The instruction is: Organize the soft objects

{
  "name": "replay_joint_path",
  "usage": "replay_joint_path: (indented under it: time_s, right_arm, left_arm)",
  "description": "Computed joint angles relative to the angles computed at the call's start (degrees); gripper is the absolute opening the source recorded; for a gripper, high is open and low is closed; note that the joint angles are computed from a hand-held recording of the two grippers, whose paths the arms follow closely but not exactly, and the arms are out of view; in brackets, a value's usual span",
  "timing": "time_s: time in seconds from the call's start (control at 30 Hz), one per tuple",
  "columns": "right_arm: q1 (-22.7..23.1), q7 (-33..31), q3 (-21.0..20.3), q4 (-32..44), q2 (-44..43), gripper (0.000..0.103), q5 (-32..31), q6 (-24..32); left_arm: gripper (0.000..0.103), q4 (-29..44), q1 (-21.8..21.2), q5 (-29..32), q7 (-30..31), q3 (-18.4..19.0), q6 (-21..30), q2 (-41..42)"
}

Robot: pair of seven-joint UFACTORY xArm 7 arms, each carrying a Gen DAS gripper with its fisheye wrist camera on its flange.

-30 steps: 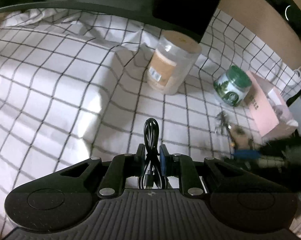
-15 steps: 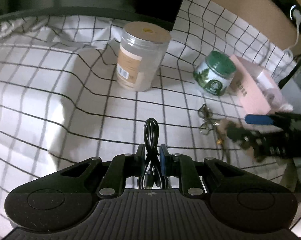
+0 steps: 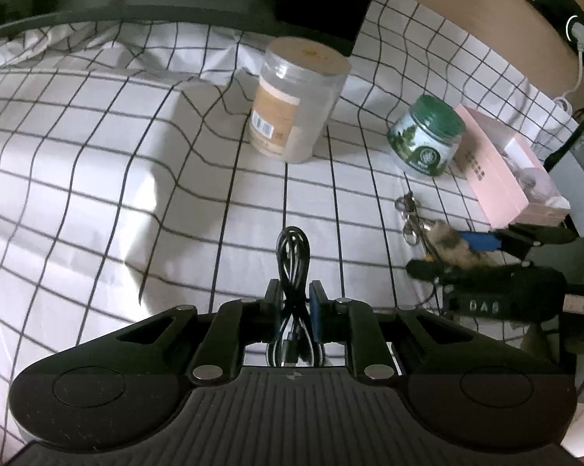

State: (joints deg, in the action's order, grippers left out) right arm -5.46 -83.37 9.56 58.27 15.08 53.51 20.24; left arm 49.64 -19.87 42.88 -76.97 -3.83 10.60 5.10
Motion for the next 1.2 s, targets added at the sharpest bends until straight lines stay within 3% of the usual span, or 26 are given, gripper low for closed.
replay_joint_path:
  time_s: [0.17, 0.23, 0.3, 0.4, 0.47, 0.5, 0.6, 0.7, 0.77, 0.83, 0.9, 0.97, 1.03, 1.1, 1.2]
  right_arm:
    - [-1.11, -1.79, -0.06, 1.01, 0.47, 0.048, 1.86, 2.13]
    - [-1.0, -2.8, -0.31, 1.67, 0.57, 0.019, 0.72, 3.46]
    - [-0.43, -1.92, -1.09, 2.51, 0.75, 0.019, -2.62, 5.57]
    - [-1.66, -4.81, -1.01, 3.33, 1.01, 0.019, -2.54, 7.99]
    - [-3.32, -9.31, -0.81, 3.52, 1.21, 0.019, -0.02, 10.08]
    - [-3.98, -11.55, -0.83, 3.38, 1.15, 0.02, 1.7, 10.71]
    - [-4.61, -14.76, -1.4, 2.5, 0.72, 0.025, 6.0, 11.62]
    - [-3.85, -19.94, -1.52, 0.6, -0.13, 0.042, 11.97, 8.47]
    - [-3.0, -18.52, -2.41, 0.93, 0.23, 0.045, 12.44, 7.81]
    - [-3.18, -17.79, -3.05, 1.9, 0.87, 0.052, 11.64, 9.75]
    - [-4.08, -19.4, -1.76, 2.08, 1.28, 0.059, 12.91, 9.07]
    - [-1.06, -13.61, -2.82, 2.41, 1.71, 0.062, 12.93, 5.56]
    - [-0.66, -14.05, -3.1, 1.71, 1.06, 0.065, 12.05, 5.83]
    - [-4.46, -22.22, -0.62, 0.51, 0.8, 0.069, 17.98, 7.24]
    - [-3.37, -24.32, -2.9, 0.05, 0.5, 0.072, 19.18, 9.13]
  left_arm:
    - [0.015, -0.04, -1.1, 2.52, -6.44, 0.12, 2.33, -0.15]
    - [0.015, 0.67, -1.64, 5.09, -10.04, -0.17, 4.23, -0.3]
    - [0.014, 1.46, -1.9, 6.09, -12.67, -0.81, 6.32, -0.14]
    - [0.014, 2.84, -2.56, 7.68, -14.79, -1.4, 9.67, 0.88]
    - [0.015, 2.61, -1.9, 6.36, -15.02, -1.29, 7.68, 1.89]
    - [0.02, 2.13, -1.5, 5.04, -15.62, -0.95, 6.01, 2.19]
    - [0.022, 0.53, -1.93, 6.69, -22.45, 1.06, 2.64, 1.87]
    - [0.022, 1.67, -2.98, 8.12, -22.1, 0.16, 7.3, 1.64]
    - [0.022, 3.54, -3.35, 6.16, -15.62, -1.62, 11.12, 2.16]
    - [0.031, 6.39, -4.49, 5.79, -11.06, -2.42, 16.63, 3.75]
    - [0.036, 9.75, -5.56, 4.3, -10.9, -2.31, 21.98, 5.7]
    - [0.033, 10.55, -7.2, 7.67, -13.27, -1.64, 25.56, 5.57]
    - [0.033, 8.13, -6.39, 8.62, -14.41, -1.47, 22.1, 4.12]
    - [0.033, 6.15, -5.39, 8.83, -16.81, -1.22, 18.45, 3.16]
    - [0.033, 6.31, -4.52, 4.83, -11.91, -2.34, 17.34, 3.62]
